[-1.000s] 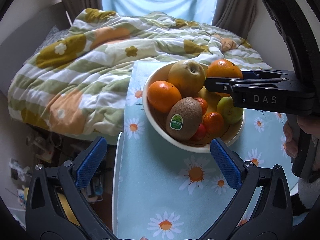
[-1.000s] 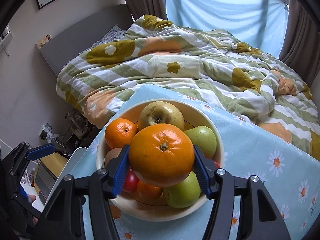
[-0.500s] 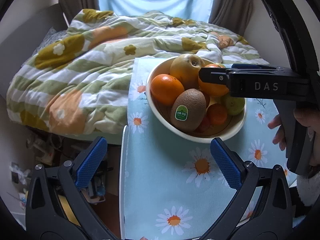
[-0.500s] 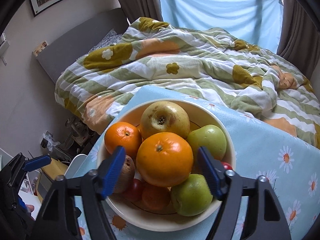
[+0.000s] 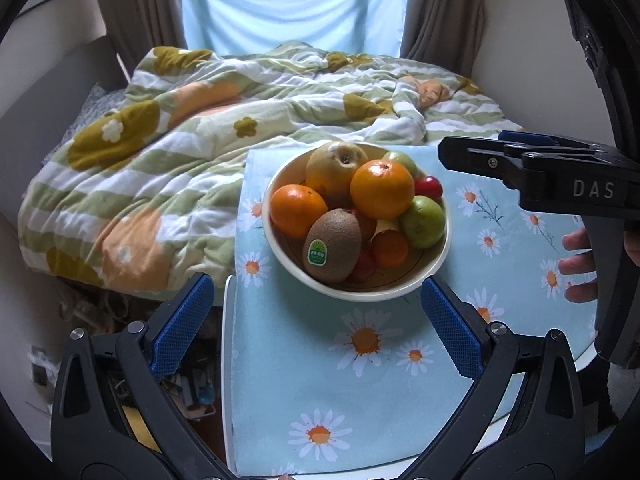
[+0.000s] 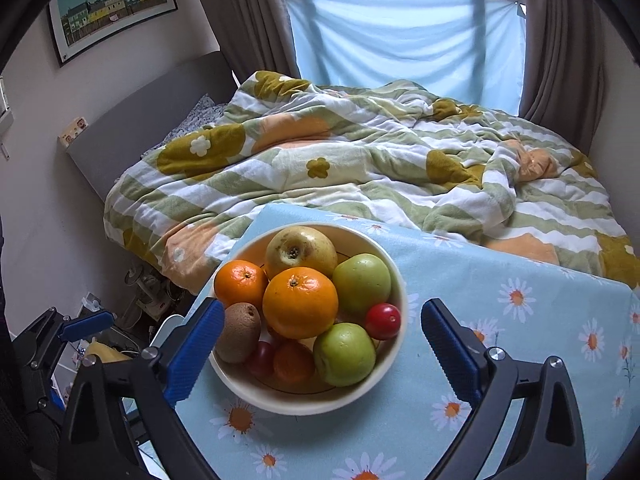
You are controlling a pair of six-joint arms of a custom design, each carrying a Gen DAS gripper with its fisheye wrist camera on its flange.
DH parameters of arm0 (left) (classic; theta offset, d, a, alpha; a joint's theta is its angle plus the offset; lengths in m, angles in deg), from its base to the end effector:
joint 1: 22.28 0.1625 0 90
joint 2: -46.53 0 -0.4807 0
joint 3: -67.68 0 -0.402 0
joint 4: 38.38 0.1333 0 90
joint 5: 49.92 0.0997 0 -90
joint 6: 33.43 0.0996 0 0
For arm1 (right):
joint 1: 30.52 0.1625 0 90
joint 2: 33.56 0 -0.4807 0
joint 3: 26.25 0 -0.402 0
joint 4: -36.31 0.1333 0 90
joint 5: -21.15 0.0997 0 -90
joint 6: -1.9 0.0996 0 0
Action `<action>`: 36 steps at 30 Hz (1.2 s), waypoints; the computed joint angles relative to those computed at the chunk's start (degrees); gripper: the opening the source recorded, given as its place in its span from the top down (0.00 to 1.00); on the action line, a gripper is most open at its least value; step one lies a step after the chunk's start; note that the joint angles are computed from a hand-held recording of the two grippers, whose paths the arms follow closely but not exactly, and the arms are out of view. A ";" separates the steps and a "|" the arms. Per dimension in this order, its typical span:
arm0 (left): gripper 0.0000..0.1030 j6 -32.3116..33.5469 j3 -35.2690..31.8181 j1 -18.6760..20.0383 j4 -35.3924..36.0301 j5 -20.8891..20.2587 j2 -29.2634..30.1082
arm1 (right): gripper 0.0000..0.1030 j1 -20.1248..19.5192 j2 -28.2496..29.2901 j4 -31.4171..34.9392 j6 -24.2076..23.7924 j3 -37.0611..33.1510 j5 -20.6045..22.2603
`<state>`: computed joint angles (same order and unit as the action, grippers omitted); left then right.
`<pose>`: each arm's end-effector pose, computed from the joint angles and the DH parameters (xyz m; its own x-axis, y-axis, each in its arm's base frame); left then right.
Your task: Organize fruits
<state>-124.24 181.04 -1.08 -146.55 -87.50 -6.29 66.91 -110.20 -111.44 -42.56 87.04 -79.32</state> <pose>-0.4089 -0.3863 0.0834 -0.6927 -0.2779 -0.6656 0.2676 0.7579 -0.5950 0.1869 -0.5423 0.3347 -0.6175 -0.6924 0.3732 -0.7750 0.6167 -0.1382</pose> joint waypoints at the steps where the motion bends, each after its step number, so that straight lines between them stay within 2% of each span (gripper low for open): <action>1: 0.00 -0.29 -0.85 -0.29 0.72 0.16 0.32 | 0.05 -0.11 -1.05 0.85 -0.25 -0.30 0.17; 9: 0.00 -2.85 -8.72 -2.99 5.93 1.68 3.86 | 0.01 -2.17 -10.43 5.36 -1.86 -2.04 1.35; 15: 0.00 -8.35 -14.42 -5.33 12.62 3.31 6.92 | 0.01 -4.15 -15.69 7.13 -1.74 -3.12 -2.06; 18: 0.00 -10.08 -16.88 -6.02 15.53 3.26 8.42 | 0.01 -5.20 -17.62 5.32 -1.49 -2.33 -4.35; 21: 0.00 -10.45 -17.97 -6.50 15.37 2.40 9.38 | 0.01 -5.92 -18.64 4.76 -0.65 -2.20 -6.55; 24: 0.00 -10.64 -18.20 -6.98 14.21 1.97 9.99 | 0.01 -7.02 -19.49 6.23 0.70 -2.63 -6.60; 36: 0.00 -10.89 -21.33 -7.57 17.50 3.23 12.12 | 0.01 -8.44 -21.07 3.00 -1.53 -0.68 -7.42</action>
<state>-135.13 159.70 -8.65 -129.04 -84.27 5.83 58.48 -131.27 -108.44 -44.09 86.36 -86.74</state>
